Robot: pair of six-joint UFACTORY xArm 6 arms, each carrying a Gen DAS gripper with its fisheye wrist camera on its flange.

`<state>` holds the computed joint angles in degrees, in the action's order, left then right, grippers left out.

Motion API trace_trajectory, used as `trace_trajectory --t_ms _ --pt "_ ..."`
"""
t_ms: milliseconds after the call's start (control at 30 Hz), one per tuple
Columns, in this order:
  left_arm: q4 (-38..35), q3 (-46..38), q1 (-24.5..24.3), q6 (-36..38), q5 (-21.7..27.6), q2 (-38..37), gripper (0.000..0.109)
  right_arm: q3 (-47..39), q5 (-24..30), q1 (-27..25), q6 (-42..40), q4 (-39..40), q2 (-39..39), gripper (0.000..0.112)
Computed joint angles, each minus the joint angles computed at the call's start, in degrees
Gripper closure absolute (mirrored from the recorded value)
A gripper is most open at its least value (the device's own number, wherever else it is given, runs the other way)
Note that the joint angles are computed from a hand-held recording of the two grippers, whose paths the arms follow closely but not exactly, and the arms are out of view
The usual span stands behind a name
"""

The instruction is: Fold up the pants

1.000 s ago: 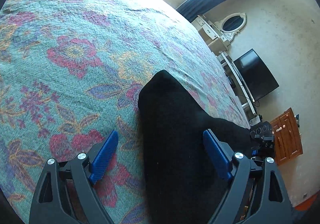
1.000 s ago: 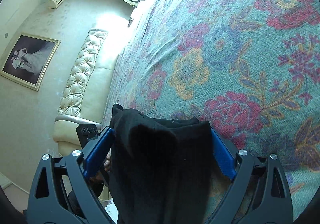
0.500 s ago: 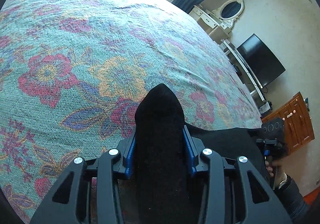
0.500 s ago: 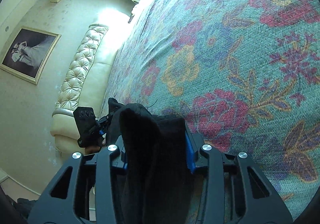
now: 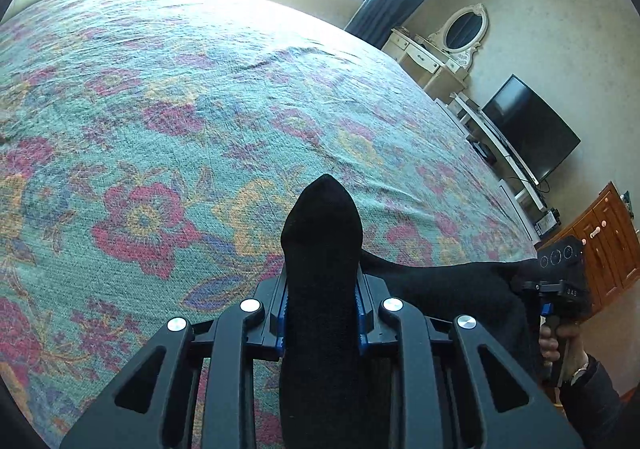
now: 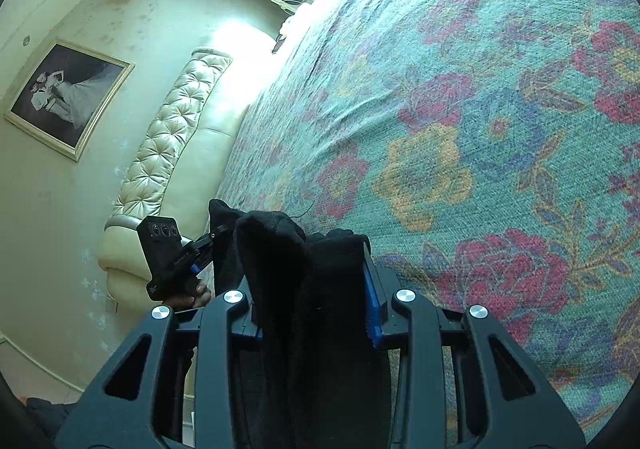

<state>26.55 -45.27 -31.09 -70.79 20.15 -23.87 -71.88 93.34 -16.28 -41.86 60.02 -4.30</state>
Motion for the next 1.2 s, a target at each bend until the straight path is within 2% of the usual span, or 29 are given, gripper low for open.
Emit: trace_trajectory --t_ms 267,533,867,1200 --pt "-3.93 -3.19 5.01 8.02 4.19 0.62 0.084 -4.32 -4.92 7.4 3.37 2.91 5.0 0.078" --pt "-7.31 -4.67 9.97 12.6 4.27 2.37 0.084 -11.11 -8.43 12.71 6.19 3.75 11.13 0.078" --pt "-16.06 -3.65 12.13 19.7 1.25 5.35 0.081 -12.74 -9.46 13.45 8.37 5.1 15.38 0.078" --pt "-19.84 -2.27 12.69 22.14 -0.96 5.93 0.077 -12.99 -8.55 12.53 8.64 6.52 17.09 0.078"
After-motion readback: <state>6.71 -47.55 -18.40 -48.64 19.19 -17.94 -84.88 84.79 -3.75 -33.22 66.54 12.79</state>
